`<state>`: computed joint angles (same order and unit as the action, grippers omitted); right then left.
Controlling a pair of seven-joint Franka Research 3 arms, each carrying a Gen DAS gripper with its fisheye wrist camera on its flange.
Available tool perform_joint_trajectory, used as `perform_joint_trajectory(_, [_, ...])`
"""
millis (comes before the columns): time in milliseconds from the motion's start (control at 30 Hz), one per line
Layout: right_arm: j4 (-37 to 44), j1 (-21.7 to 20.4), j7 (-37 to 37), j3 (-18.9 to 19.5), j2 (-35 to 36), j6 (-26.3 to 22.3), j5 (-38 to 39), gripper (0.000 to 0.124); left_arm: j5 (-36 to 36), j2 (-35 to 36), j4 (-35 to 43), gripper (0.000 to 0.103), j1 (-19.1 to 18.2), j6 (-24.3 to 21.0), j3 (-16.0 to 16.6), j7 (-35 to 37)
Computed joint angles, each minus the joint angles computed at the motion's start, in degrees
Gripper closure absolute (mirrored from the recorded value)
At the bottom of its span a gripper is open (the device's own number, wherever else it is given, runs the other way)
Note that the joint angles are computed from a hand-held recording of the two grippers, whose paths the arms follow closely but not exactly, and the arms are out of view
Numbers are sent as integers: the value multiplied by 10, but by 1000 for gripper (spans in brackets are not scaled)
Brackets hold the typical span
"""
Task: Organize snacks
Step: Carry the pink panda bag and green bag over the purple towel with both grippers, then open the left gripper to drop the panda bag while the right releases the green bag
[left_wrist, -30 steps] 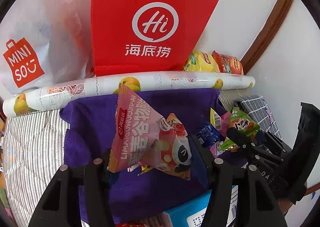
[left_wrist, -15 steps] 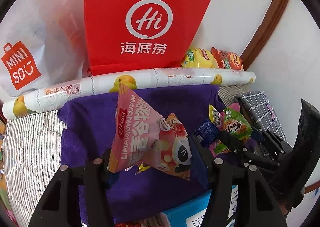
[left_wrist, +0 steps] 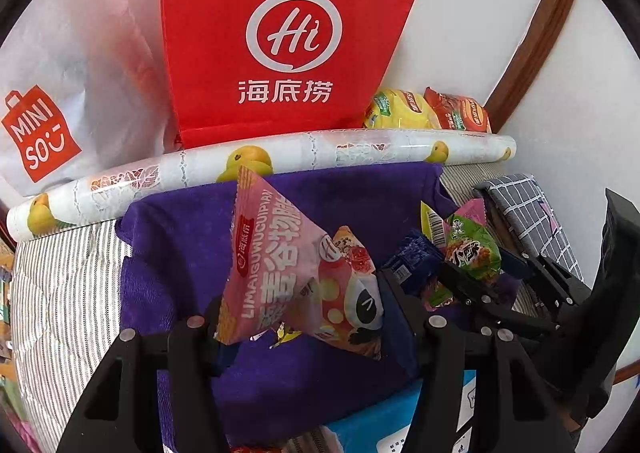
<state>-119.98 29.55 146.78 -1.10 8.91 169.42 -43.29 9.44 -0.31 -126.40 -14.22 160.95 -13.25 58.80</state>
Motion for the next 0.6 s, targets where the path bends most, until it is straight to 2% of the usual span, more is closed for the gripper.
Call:
perform_joint_trajectory(100, [0, -1, -4, 2, 1, -2, 2, 64, 6, 2, 1, 44, 0, -2, 0, -7])
perform_joint_trajectory(167, [-1, -3, -13, 4, 0, 1, 12, 55, 5, 4, 2, 44, 0, -2, 1, -7])
perform_joint_trajectory(233, [-3, -2, -8, 1, -1, 6, 12, 52, 0, 5, 1, 43, 1, 0, 1, -4])
perform_joint_trajectory(333, [-9, -2, 10, -7, -6, 24, 2, 50, -24, 2, -3, 43, 1, 8, 0, 14])
perform_joint_trajectory(500, [-18, -2, 45, -18, -11, 52, -17, 48, -108, 2, -6, 43, -4, 17, -2, 81])
perform_joint_trajectory(600, [-20, -3, 48, -17, -13, 52, -14, 47, -95, 5, -3, 43, -6, 16, -4, 77])
